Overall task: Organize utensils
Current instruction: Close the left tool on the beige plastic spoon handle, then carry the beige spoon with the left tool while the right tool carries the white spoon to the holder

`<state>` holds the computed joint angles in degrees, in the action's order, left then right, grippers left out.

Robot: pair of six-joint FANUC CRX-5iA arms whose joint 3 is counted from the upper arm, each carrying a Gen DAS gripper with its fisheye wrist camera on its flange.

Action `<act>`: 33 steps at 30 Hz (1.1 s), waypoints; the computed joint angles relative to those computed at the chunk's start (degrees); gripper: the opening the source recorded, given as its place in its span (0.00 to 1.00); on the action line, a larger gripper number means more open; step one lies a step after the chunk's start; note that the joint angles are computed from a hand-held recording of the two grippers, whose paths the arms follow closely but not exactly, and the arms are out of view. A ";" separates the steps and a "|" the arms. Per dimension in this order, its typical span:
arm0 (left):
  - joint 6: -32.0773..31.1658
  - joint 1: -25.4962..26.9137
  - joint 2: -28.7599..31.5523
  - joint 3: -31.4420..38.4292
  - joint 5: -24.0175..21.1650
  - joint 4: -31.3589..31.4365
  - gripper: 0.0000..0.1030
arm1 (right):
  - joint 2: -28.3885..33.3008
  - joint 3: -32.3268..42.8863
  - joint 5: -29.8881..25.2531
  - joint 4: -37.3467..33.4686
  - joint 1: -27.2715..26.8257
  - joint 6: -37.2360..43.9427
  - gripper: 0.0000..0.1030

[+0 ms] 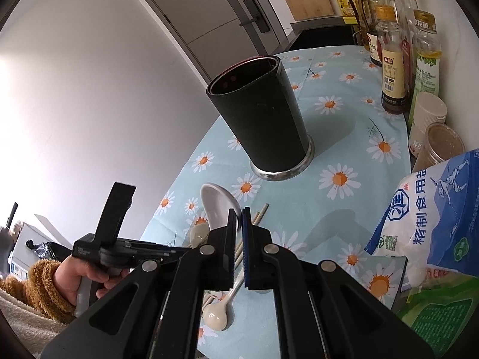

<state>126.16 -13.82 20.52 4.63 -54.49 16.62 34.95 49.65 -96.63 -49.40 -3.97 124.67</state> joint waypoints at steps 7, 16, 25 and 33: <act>2.68 -0.37 0.60 1.87 -1.40 -2.83 0.07 | -0.17 -0.52 -0.46 0.26 0.24 0.22 0.05; 3.47 -0.70 -0.16 0.77 0.89 -3.47 0.06 | -0.57 -1.62 -0.28 0.84 1.00 0.81 0.05; 2.33 -1.13 -1.45 -0.21 3.15 -3.68 0.06 | -0.92 -2.07 0.37 1.51 1.38 0.57 0.05; 0.13 -1.29 -3.85 -0.87 6.32 -3.96 0.06 | -1.87 -3.14 2.21 2.28 1.94 0.43 0.05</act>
